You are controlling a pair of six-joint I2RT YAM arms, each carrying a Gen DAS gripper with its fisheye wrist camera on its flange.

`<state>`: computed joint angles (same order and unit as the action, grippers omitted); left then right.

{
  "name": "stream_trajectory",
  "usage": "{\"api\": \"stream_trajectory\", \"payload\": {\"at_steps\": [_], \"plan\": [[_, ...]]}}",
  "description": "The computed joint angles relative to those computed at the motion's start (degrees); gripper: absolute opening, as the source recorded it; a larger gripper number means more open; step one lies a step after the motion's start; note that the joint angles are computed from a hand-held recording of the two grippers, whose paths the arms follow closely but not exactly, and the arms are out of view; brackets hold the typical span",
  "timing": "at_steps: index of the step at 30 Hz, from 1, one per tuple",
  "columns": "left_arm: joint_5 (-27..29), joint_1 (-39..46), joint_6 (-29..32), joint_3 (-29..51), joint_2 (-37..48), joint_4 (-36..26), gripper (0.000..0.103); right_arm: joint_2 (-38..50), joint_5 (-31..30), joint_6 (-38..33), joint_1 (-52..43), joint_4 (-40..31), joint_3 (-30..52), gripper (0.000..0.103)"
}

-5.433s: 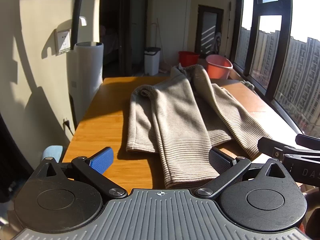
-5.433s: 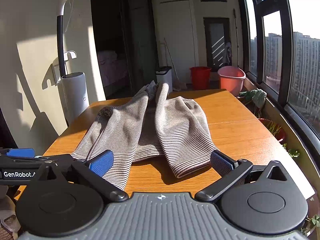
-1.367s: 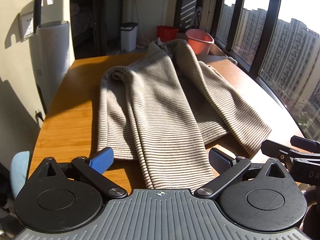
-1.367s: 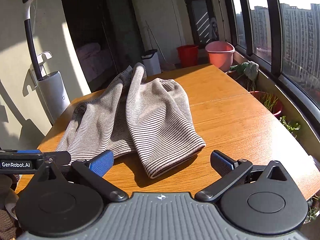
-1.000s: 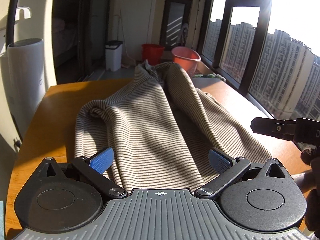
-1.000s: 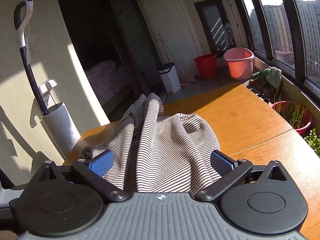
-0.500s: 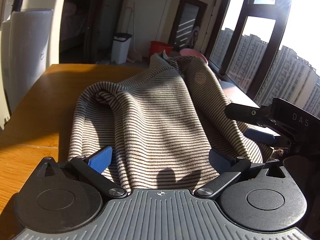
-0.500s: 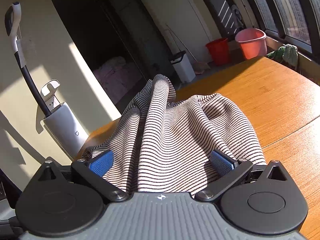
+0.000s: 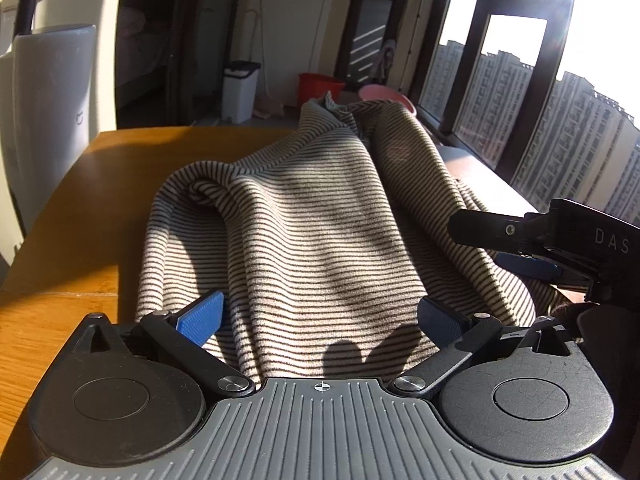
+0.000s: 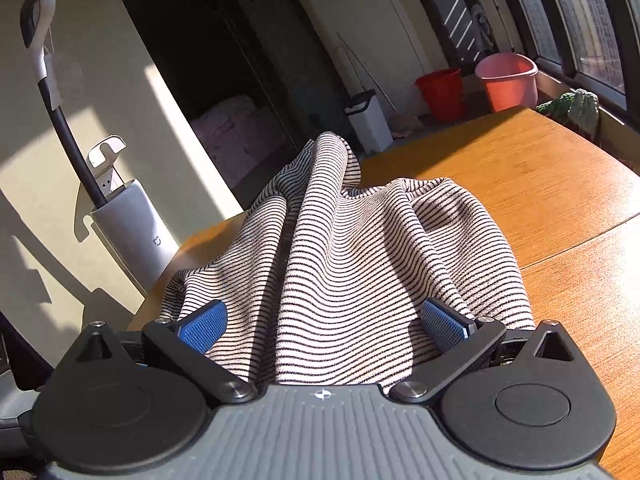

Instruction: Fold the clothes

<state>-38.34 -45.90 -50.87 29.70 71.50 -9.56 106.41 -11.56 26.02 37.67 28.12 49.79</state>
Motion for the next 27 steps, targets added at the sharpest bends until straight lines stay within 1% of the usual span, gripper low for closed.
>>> {"api": "stream_trajectory", "payload": {"at_steps": [1, 4, 6, 7, 8, 10, 12, 14, 16, 18, 21, 22, 23, 24, 26, 27], "plan": [[-0.4, -1.2, -0.9, -0.2, -0.8, -1.1, 0.103, -1.1, -0.4, 0.3, -0.1, 1.0, -1.8, 0.103], [-1.1, -7.0, -6.5, -1.4, -7.8, -8.3, 0.103, -3.9, -2.0, 2.3, -0.9, 5.6, -7.5, 0.103], [-1.8, -10.7, -9.3, -2.5, -13.6, -12.5, 0.103, -4.1, -3.4, 4.6, -1.8, 9.7, -10.0, 0.103], [-2.1, -12.2, -10.0, -2.2, -15.3, -14.7, 0.103, -3.7, -4.1, 5.7, -2.3, 11.0, -10.3, 0.103], [-2.2, -13.0, -10.0, -1.5, -14.9, -16.2, 0.103, -3.5, -4.4, 6.2, -2.6, 11.5, -10.4, 0.103], [-2.3, -14.2, -9.4, 0.1, -13.1, -18.5, 0.103, -3.5, -3.9, 5.5, -2.4, 10.2, -9.7, 0.103], [-0.6, -13.0, -6.1, 0.6, -10.0, -16.6, 0.103, -3.7, -2.7, 4.5, -1.6, 8.9, -9.1, 0.103], [0.5, -11.1, -6.4, 1.4, -5.2, -14.6, 0.103, -3.7, -2.8, 4.6, -1.6, 9.3, -9.3, 0.103], [-1.8, -9.9, -5.4, 2.8, -0.3, -12.3, 0.103, -3.5, -3.7, 5.3, -2.2, 10.7, -10.0, 0.103], [-1.9, -8.1, -3.3, 4.4, 2.8, -10.7, 0.103, -3.2, -4.6, 5.9, -2.8, 12.2, -10.6, 0.103], [-1.4, -6.1, -0.4, 4.7, 3.8, -8.2, 0.102, -3.2, -5.0, 6.4, -3.2, 13.2, -11.2, 0.103], [-2.0, -6.1, 0.0, 4.5, 3.6, -7.7, 0.092, -3.4, -4.4, 6.3, -2.9, 12.8, -11.2, 0.103], [-3.2, -6.8, 0.1, 4.7, 3.4, -8.2, 0.066, -3.8, -3.7, 6.1, -2.6, 12.3, -11.2, 0.103], [-4.6, -7.7, 0.0, 5.0, 3.2, -9.0, 0.057, -4.4, -2.7, 5.9, -2.1, 11.6, -11.4, 0.103], [-4.7, -7.3, 0.4, 4.6, 2.0, -8.9, 0.026, -5.6, -0.5, 5.5, -1.1, 10.5, -12.1, 0.103], [-4.6, -7.0, 0.7, 4.2, 1.3, -8.8, 0.022, -6.1, 0.2, 5.4, -0.7, 10.0, -12.3, 0.103]]}}
